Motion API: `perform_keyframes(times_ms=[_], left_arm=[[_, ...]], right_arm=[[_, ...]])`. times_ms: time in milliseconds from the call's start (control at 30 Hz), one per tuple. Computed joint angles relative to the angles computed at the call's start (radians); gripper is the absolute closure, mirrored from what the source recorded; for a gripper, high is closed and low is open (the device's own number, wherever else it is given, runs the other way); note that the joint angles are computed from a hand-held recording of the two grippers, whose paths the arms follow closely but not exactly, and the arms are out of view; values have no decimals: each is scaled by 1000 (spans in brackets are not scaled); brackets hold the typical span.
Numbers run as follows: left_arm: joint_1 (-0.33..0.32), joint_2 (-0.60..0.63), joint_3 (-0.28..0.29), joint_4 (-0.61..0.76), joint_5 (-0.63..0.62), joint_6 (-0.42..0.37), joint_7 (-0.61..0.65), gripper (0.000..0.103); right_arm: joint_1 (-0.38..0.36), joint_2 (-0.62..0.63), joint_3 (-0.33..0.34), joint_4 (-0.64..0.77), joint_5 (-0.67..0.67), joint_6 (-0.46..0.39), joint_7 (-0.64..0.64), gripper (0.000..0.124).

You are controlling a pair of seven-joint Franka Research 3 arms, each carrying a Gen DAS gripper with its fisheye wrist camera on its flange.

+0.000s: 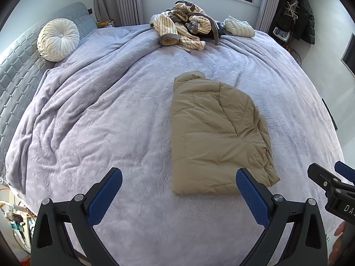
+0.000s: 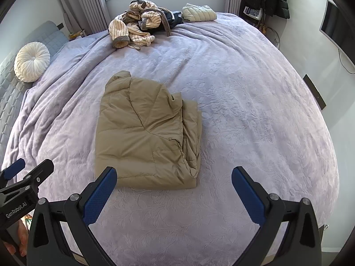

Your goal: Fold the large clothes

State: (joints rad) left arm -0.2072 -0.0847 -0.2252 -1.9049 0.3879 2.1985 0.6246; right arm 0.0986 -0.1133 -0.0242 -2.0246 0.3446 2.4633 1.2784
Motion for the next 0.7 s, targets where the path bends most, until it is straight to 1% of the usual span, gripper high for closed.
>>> perform_keyframes(times_ms=[700], left_arm=[[0, 8, 2, 10, -4, -3, 8, 1]], right_arm=[[0, 1, -1, 2, -1, -2, 0, 21]])
